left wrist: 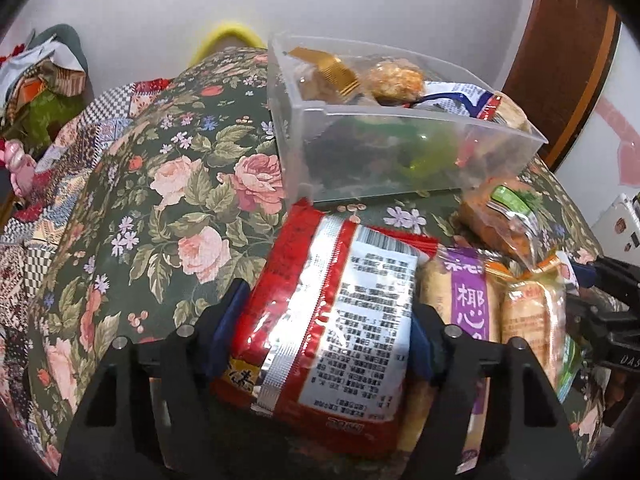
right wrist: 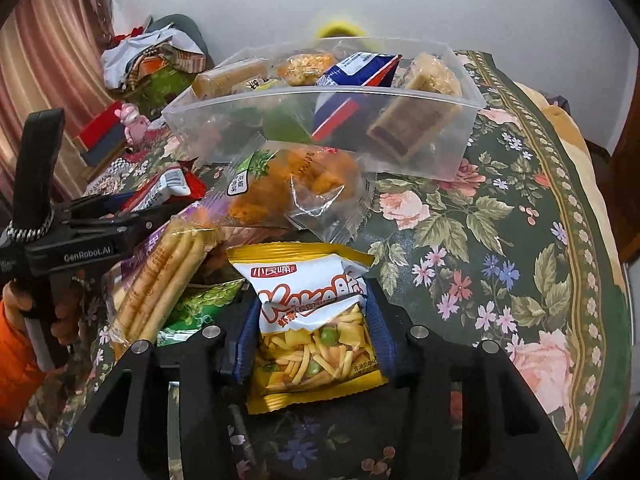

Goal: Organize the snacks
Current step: 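Grasp the yellow Kaka snack bag with the right gripper while the left gripper grasps the red chip bag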

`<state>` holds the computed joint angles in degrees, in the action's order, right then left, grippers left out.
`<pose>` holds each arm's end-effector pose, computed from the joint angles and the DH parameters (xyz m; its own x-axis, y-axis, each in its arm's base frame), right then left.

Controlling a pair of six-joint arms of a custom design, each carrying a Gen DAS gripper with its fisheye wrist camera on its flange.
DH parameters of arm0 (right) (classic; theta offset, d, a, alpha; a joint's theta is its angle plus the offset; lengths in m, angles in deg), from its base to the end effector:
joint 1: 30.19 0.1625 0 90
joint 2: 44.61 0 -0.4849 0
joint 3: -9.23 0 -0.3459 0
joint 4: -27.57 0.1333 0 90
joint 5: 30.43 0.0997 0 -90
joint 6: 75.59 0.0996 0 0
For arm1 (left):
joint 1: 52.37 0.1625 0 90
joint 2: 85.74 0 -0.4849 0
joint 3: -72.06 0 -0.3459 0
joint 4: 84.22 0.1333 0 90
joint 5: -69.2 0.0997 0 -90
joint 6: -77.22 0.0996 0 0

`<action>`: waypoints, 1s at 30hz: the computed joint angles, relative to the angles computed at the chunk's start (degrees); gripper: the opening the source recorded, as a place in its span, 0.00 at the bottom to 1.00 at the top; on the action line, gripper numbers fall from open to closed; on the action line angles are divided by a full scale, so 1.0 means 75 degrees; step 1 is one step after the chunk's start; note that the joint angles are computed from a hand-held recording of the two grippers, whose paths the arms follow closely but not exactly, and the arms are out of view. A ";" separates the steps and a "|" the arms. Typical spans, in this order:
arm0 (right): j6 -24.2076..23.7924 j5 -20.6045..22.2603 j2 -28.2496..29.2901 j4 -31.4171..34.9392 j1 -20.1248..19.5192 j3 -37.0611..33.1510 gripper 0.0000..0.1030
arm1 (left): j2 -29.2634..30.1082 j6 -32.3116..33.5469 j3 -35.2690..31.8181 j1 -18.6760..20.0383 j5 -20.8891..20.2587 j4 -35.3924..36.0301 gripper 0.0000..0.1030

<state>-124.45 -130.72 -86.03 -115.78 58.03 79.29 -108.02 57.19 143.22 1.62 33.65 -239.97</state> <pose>0.0906 -0.8019 0.2702 -0.6667 -0.6146 0.4216 -0.7203 0.6766 -0.1528 -0.2901 -0.7638 0.0593 -0.7650 -0.1234 -0.6321 0.3200 0.7789 -0.5393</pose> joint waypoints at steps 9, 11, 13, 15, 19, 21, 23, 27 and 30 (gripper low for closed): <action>0.0065 0.0294 -0.0162 -0.0076 -0.0017 -0.0060 0.43 | -0.0312 -0.0160 0.0567 -0.0276 0.0230 -0.0376 0.67; 0.0064 0.0363 -0.0183 -0.0107 -0.0015 -0.0101 0.43 | -0.0361 -0.0175 0.0617 -0.0351 0.0289 -0.0463 0.67; 0.0069 0.0435 -0.0197 -0.0133 -0.0006 -0.0147 0.43 | -0.0379 -0.0111 0.0595 -0.0412 0.0370 -0.0563 0.67; 0.0037 0.0524 -0.0218 -0.0194 0.0003 -0.0185 0.43 | -0.0369 0.0039 0.0500 -0.0452 0.0430 -0.0689 0.67; 0.0012 0.0702 -0.0208 -0.0345 0.0055 -0.0326 0.43 | -0.0274 0.0528 0.0213 -0.0562 0.0580 -0.1103 0.67; 0.0014 0.0793 -0.0170 -0.0397 0.0087 -0.0465 0.43 | -0.0196 0.0794 -0.0013 -0.0603 0.0595 -0.1304 0.67; 0.0034 0.0856 -0.0097 -0.0391 0.0133 -0.0673 0.43 | -0.0115 0.1007 -0.0234 -0.0623 0.0610 -0.1429 0.67; -0.0046 0.1047 -0.0031 -0.0528 0.0194 -0.0908 0.43 | 0.0122 0.1483 -0.0916 -0.0624 0.0558 -0.1564 0.67; -0.0121 0.1189 0.0056 -0.0633 0.0246 -0.1128 0.43 | 0.0331 0.1787 -0.1495 -0.0597 0.0487 -0.1530 0.67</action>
